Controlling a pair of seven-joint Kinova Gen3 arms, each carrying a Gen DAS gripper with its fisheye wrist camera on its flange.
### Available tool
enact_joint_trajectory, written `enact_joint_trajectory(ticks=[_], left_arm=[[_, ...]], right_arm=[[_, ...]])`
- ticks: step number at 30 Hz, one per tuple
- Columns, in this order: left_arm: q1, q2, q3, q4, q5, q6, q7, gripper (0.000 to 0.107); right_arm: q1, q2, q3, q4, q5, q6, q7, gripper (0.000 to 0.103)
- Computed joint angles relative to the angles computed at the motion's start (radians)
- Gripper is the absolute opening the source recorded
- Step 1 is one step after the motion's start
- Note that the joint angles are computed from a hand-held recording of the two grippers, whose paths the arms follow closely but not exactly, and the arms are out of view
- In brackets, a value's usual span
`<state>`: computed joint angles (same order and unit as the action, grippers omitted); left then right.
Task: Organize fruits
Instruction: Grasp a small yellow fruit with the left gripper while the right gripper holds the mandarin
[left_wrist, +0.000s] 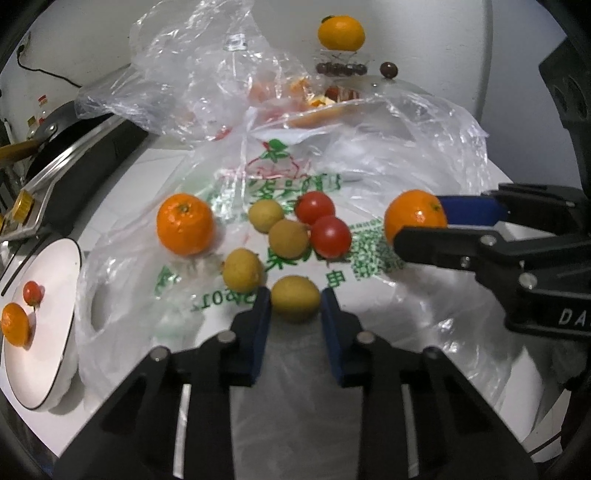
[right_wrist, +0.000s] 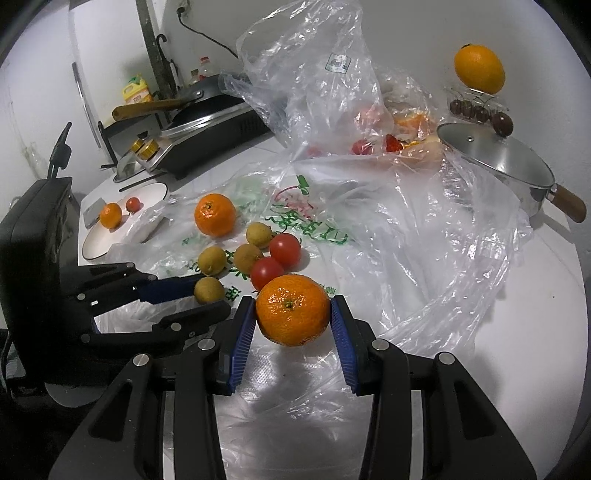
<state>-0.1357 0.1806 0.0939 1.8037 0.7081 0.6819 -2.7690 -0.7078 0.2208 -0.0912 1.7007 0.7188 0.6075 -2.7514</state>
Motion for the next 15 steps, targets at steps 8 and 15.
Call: enact_joint_trajectory(ticks=[8, 15], left_arm=[[-0.024, -0.005, -0.005, -0.004, 0.038, 0.050, -0.040, 0.028], [-0.048, -0.018, -0.026, -0.008, 0.090, 0.095, -0.090, 0.028]], right_arm=[[-0.010, 0.004, -0.003, -0.016, 0.012, 0.026, -0.005, 0.044], [-0.024, 0.015, -0.006, -0.043, 0.015, 0.056, 0.003, 0.044]])
